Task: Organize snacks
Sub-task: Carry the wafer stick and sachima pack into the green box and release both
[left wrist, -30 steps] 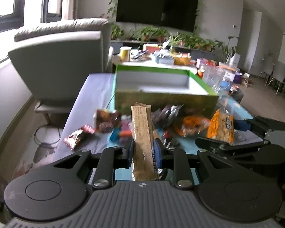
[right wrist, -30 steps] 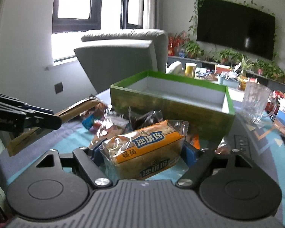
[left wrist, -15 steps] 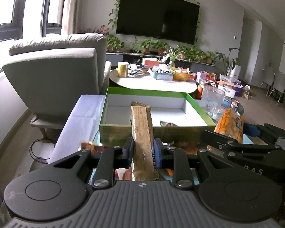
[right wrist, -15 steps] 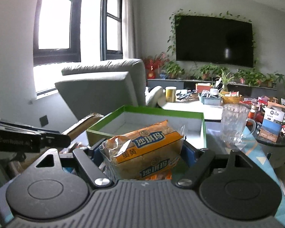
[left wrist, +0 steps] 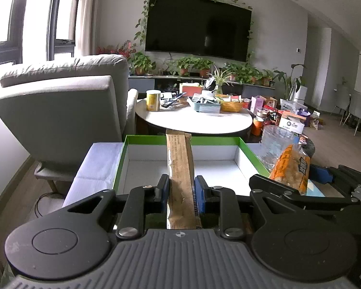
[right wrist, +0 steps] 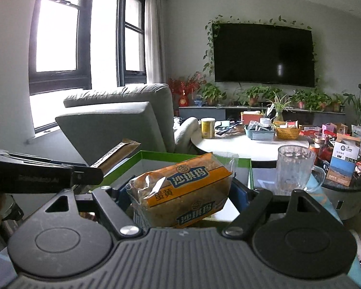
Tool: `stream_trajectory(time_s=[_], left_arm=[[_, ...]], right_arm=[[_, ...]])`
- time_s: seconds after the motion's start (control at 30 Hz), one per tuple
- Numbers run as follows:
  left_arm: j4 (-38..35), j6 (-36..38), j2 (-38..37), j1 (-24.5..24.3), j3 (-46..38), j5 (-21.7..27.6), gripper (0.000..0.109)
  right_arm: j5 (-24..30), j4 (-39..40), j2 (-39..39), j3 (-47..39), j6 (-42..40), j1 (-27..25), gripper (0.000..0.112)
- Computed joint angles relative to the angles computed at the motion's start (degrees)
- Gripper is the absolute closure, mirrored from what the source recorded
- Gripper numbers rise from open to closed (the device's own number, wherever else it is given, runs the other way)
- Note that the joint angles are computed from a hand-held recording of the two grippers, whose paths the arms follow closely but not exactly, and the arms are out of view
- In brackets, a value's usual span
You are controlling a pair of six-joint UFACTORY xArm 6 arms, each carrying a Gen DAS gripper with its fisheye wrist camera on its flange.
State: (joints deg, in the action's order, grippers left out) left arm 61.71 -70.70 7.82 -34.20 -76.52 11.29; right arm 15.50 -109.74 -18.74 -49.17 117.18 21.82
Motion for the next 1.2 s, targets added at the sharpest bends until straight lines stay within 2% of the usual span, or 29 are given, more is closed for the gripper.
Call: stream_trajectory(time_s=[0.27,0.6,0.77,1.03,1.2], left_arm=[[-3.8,5.3,7.8,0.2,-9.0,1.9,0.087],[-14.5,15.8,17.3,0.7,-18.8,3.3,0.087],[-17.9,18.8,20.7,0.9,-22.1,4.2,0.087],[-20.9,21.7,23.8,0.6,-25.0,6.0,0.087],[-22.2,22.6,24.0,0.4,-24.6,7.2,0.087]], right_arm=[[-2.8,-1.2,5.2,-5.0,1.9,-2.9,0.057],[-5.7,1.9,12.0,-10.4,-0.8,-6.0,0.057],[-7.5,0.2,14.3,-12.1,1.6,-7.1,0.057],[-8.9,2.9,16.5,-13.1,-0.7,-8.1,0.057],[-8.9,7.2,16.8,-12.4,-4.9,-8.1,0.057]])
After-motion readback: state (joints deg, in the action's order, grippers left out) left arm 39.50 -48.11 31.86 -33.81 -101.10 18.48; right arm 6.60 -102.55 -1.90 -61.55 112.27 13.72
